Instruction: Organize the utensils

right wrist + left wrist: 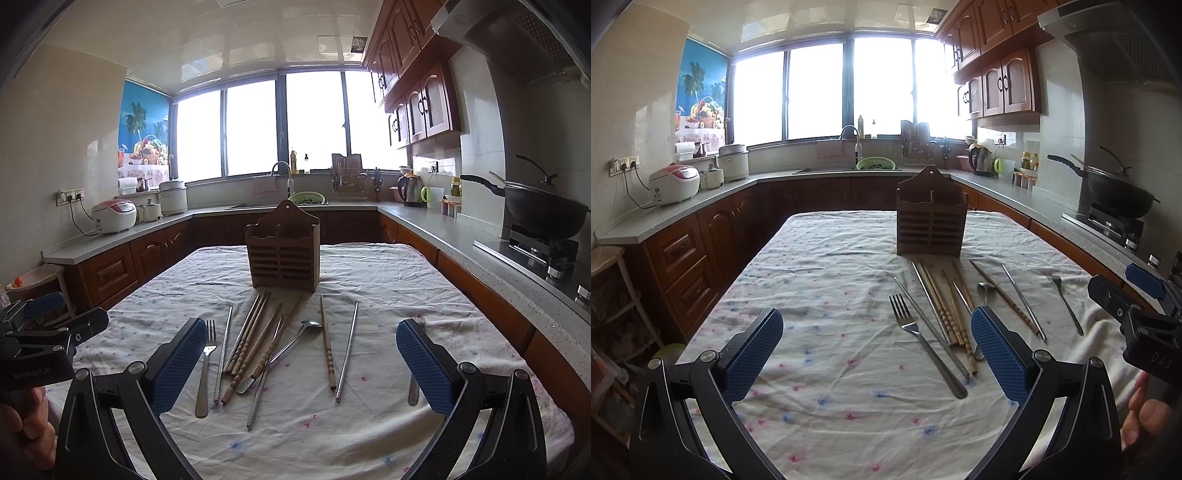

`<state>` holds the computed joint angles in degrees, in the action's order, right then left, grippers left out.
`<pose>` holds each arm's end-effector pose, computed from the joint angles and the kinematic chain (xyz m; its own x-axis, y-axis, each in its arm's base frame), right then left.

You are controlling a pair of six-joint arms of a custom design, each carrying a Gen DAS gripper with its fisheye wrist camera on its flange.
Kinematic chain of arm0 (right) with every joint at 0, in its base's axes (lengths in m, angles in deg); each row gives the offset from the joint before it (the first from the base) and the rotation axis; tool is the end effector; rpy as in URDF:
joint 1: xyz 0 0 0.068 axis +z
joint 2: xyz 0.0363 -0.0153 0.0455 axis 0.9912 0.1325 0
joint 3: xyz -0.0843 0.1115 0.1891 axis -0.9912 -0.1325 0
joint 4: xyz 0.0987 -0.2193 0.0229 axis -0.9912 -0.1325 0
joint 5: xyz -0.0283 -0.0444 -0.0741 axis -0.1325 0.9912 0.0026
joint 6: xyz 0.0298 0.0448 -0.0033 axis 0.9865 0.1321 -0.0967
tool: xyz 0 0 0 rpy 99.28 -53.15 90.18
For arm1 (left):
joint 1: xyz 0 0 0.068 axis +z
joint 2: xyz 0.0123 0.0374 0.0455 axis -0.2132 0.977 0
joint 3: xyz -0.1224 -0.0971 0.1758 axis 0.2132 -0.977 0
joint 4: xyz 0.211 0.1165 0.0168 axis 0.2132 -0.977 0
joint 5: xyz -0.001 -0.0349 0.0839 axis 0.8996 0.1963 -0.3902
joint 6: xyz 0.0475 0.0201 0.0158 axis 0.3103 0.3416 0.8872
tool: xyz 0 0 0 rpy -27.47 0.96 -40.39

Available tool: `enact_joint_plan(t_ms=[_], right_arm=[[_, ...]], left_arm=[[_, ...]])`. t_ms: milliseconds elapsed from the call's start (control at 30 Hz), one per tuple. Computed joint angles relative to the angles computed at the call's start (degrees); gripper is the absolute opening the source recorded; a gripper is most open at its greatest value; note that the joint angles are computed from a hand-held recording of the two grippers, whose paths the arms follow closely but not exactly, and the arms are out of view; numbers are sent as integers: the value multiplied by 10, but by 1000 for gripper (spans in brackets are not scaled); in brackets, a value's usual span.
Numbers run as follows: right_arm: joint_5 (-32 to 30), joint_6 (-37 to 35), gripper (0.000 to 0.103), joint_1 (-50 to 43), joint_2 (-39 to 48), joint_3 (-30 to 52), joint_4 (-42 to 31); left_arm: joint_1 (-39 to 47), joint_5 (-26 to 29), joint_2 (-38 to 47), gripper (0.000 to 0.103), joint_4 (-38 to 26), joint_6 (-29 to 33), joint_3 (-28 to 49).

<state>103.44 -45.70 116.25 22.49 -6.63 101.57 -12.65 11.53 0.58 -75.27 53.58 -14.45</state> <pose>0.2513 0.1548 0.2099 -0.2861 -0.0402 -0.9574 -0.2334 0.9719 0.0290 0.2095 0.0013 0.2038 -0.3926 -0.0335 -0.9191 -0.0722 0.9974 -0.0055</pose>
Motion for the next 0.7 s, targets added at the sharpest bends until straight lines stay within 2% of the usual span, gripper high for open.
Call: enact_joint_plan(t_ms=[300,433,700], right_arm=[[-19,5,103,-11,15,19,-16],[-58,14,103,-33,34,58,-54],[-172,45,103,-99,127,192,-158]], left_arm=[[15,22,45,103,0,-4,23],[41,68,118,103,-23,-7,81],[65,109,297,103,-74,-7,246]])
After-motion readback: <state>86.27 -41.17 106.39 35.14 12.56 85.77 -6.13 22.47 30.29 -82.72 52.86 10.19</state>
